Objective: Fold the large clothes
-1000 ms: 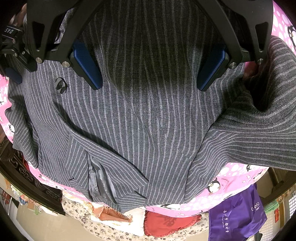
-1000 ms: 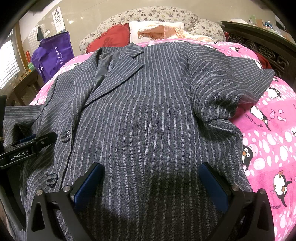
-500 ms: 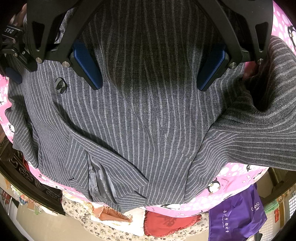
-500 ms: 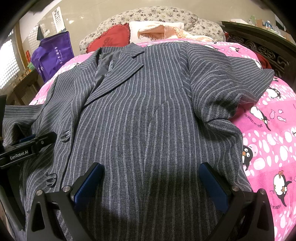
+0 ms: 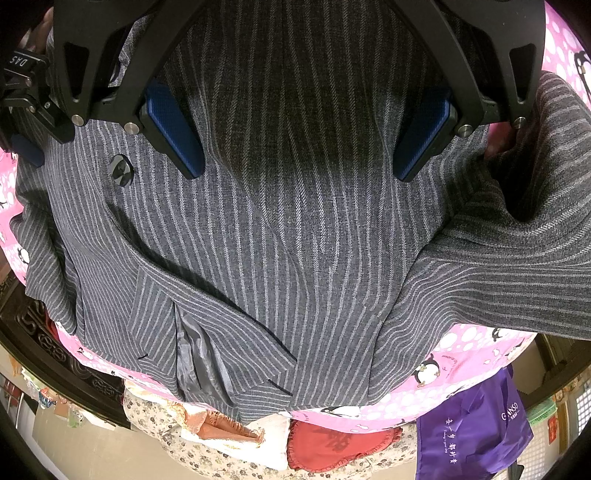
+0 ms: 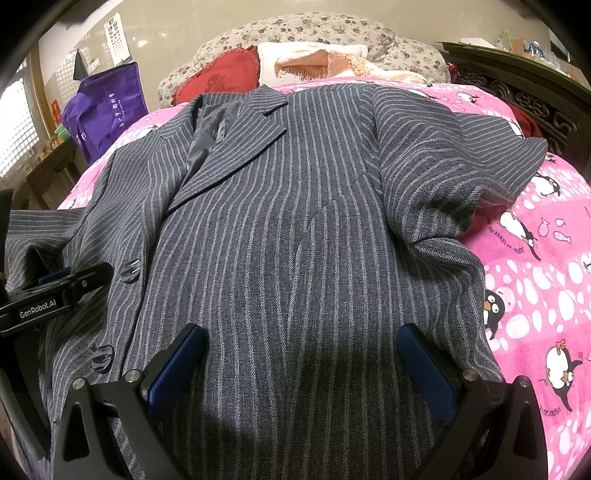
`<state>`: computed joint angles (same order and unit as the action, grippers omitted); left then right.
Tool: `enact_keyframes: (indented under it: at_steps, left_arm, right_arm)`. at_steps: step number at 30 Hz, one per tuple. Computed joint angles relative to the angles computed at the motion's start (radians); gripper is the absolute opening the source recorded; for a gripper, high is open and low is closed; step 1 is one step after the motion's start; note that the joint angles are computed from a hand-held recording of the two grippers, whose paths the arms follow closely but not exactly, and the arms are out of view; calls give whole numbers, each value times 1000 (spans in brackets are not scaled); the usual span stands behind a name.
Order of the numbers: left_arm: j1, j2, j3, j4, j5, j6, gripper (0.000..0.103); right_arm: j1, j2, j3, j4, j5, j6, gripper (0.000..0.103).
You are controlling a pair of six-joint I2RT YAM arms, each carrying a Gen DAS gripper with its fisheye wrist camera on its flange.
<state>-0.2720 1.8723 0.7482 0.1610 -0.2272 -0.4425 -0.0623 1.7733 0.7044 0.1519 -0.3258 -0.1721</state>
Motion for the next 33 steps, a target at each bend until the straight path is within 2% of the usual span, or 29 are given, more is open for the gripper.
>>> enact_keyframes:
  at_steps: [27, 33]
  left_arm:
    - [-8, 1, -4, 3, 4, -13, 103]
    - [-27, -12, -15, -7, -22, -26, 103]
  right_arm:
    - [-3, 2, -2, 6, -5, 2, 103]
    - [-2, 3, -2, 7, -5, 2, 103]
